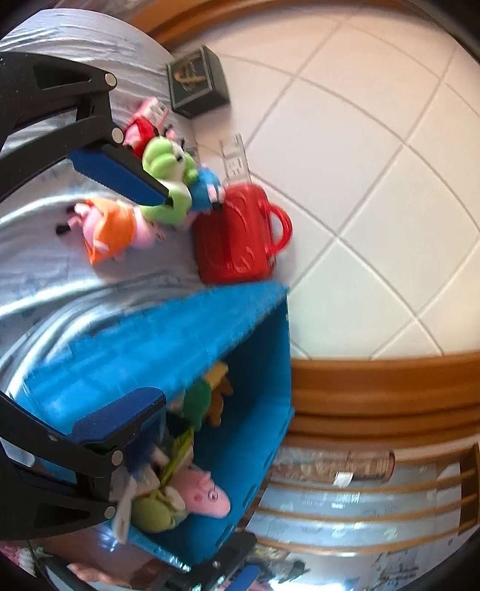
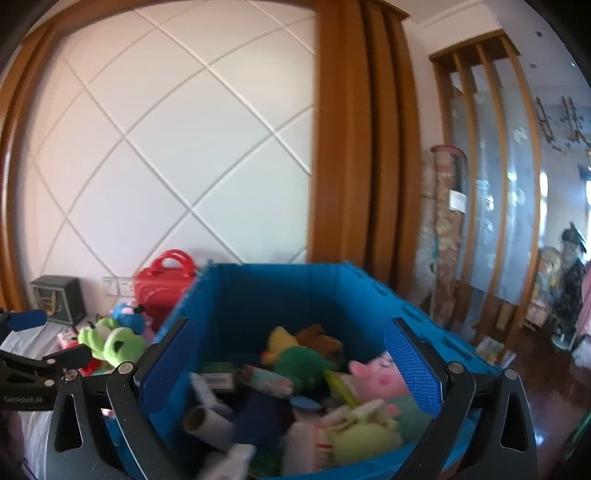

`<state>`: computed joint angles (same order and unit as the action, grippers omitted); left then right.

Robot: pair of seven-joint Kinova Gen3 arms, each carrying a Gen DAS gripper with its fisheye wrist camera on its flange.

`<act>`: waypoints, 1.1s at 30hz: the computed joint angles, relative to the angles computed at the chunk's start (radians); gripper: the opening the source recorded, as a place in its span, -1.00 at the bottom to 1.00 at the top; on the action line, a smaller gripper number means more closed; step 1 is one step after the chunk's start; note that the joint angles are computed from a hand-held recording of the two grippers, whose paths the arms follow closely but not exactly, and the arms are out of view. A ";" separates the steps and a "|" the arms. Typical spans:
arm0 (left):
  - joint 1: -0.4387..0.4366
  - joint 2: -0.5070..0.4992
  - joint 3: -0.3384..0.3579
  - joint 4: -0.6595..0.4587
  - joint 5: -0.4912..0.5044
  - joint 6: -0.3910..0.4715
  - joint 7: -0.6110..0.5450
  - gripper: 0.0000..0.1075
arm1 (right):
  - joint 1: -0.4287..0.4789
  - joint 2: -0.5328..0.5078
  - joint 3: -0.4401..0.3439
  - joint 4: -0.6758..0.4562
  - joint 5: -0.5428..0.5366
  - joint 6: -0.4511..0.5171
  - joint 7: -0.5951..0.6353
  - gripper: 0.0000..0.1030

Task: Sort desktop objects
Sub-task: 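Withdraw both tools from the crate back toward the green frog plush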

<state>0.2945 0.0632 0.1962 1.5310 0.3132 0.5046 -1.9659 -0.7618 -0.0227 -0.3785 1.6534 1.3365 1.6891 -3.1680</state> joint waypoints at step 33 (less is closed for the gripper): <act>-0.313 0.444 -0.085 -0.454 0.003 0.324 -0.075 0.87 | -0.016 0.590 0.289 -0.794 -0.351 -0.448 0.455 1.00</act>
<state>-0.0183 0.5071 0.1115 1.0775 0.3158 0.8289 -2.0405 -0.7775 0.5670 -0.0895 0.8591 0.9851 1.2412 -2.7129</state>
